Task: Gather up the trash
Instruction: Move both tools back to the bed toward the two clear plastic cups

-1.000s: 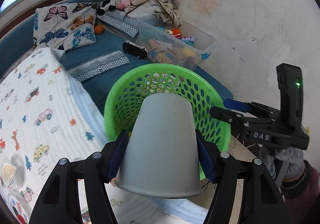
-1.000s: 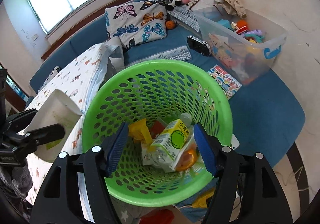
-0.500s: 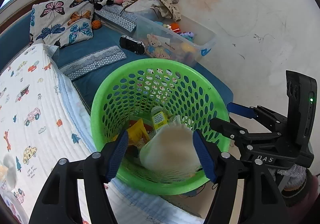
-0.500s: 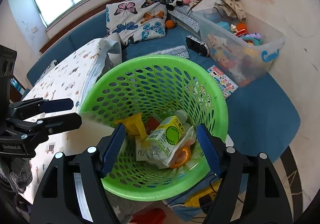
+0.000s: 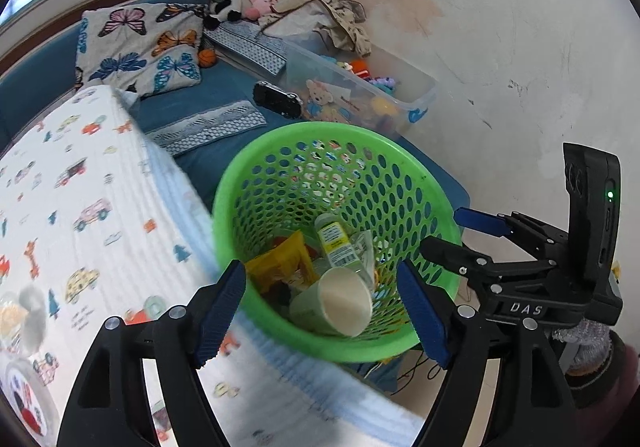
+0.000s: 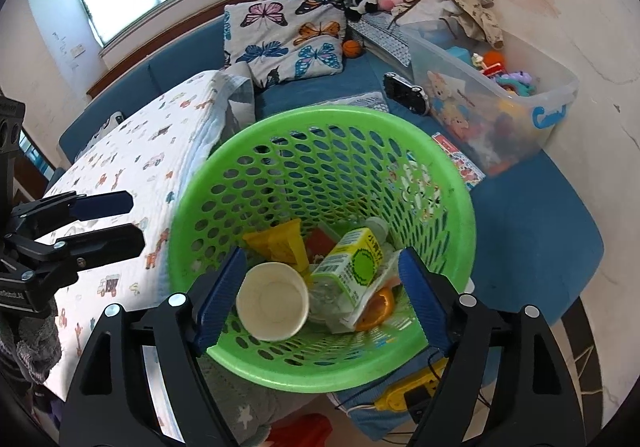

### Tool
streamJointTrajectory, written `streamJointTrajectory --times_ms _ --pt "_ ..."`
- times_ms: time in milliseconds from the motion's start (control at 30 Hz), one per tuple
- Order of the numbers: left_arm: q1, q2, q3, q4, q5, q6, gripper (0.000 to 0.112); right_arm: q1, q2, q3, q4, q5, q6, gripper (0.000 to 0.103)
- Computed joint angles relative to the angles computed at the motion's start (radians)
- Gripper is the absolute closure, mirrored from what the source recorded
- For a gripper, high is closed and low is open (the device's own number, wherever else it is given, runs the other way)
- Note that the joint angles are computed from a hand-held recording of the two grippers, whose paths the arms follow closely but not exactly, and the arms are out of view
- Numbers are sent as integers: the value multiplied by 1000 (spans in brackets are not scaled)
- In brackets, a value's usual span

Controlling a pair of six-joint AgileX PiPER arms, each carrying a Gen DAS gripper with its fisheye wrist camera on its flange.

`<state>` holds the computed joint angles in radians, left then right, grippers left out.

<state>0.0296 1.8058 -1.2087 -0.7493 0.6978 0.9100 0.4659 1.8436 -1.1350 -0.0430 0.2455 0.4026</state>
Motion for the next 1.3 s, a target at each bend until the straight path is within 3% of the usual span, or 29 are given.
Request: streamJointTrajectory --times_ms 267,733,1033,1300 --pt "128 -87 123 -71 -32 121 35 65 6 -46 -71 23 73 22" --pt "474 -127 218 -144 12 320 30 195 120 -246 -95 112 87 20" --pt "697 -109 229 -146 23 409 27 280 252 -459 -48 196 28 19" --pt "825 -76 208 -134 28 453 23 345 426 -764 23 326 -59 19"
